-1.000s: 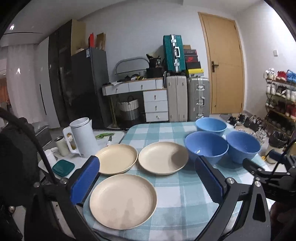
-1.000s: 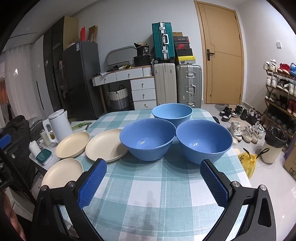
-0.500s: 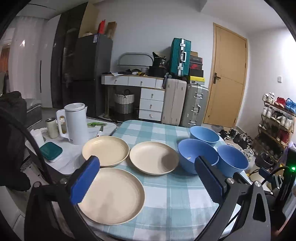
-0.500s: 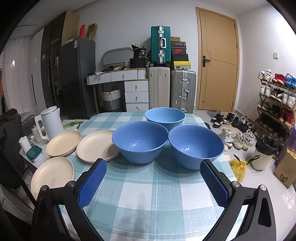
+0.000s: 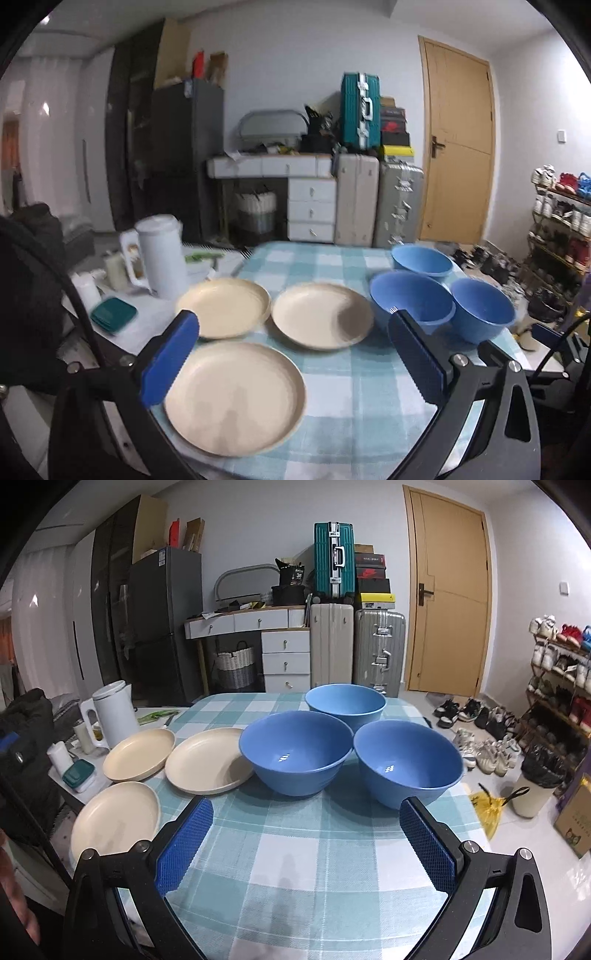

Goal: Organize plates and bowls

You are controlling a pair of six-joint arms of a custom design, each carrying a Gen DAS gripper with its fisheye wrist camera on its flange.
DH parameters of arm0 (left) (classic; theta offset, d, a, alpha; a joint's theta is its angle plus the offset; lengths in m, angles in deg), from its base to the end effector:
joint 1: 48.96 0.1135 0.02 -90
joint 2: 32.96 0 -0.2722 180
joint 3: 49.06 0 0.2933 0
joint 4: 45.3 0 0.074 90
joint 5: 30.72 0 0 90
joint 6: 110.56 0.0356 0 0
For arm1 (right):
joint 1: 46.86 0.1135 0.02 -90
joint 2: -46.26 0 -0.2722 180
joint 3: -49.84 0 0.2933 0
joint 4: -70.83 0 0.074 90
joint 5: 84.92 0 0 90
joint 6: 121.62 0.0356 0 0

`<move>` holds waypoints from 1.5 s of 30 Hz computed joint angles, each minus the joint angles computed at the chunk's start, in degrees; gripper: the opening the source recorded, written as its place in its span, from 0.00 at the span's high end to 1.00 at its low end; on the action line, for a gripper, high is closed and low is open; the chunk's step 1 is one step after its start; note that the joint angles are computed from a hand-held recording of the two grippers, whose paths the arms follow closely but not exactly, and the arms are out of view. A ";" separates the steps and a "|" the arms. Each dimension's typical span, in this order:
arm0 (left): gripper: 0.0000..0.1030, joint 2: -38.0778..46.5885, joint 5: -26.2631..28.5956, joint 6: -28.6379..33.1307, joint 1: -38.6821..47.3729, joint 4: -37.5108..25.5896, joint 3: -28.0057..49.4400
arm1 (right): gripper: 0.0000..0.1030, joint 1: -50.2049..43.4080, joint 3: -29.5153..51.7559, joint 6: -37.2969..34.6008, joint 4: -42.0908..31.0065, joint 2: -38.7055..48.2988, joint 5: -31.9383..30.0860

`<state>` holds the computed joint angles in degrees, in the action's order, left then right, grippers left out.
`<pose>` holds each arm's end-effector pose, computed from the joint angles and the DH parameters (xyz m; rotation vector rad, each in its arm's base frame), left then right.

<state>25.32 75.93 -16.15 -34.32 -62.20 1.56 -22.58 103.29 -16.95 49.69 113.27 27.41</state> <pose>0.2598 0.0573 0.2610 0.0088 1.9811 -0.0749 0.2669 0.1056 0.2344 0.0407 2.1251 -0.0241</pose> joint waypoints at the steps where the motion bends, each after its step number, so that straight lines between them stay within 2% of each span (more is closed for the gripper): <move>1: 0.00 1.05 0.71 0.31 0.18 -0.88 0.76 | 0.00 0.24 -0.09 -0.13 0.19 -0.16 0.36; 6: 0.00 1.39 1.47 0.96 0.72 -1.83 1.37 | 0.00 1.34 0.47 -0.35 -0.32 0.40 1.74; 14: 0.00 1.45 -0.78 4.11 0.70 -1.09 0.61 | 0.00 1.23 1.10 1.17 -1.18 0.48 -0.68; 19: 0.00 3.30 4.02 4.45 5.32 -0.86 1.75 | 0.00 1.20 2.16 2.61 -1.17 1.28 -3.68; 24: 0.00 6.95 9.54 3.76 9.86 -3.07 4.82 | 0.00 3.77 2.06 1.50 0.98 1.44 -2.51; 31: 0.00 8.98 9.23 4.51 11.17 -2.62 6.32 | 0.00 6.05 4.35 2.84 1.75 4.42 -1.82; 35: 0.00 12.51 9.49 5.74 11.87 -5.46 11.79 | 0.00 7.26 5.50 2.10 3.62 5.86 -3.90; 39: 0.00 18.69 12.54 4.81 14.59 -8.27 20.20 | 0.00 9.10 9.48 -0.71 3.72 8.55 -5.25; 45: 0.00 30.70 8.59 2.76 16.17 -9.37 31.90 | 0.00 8.11 22.38 -3.18 -1.18 16.78 -9.78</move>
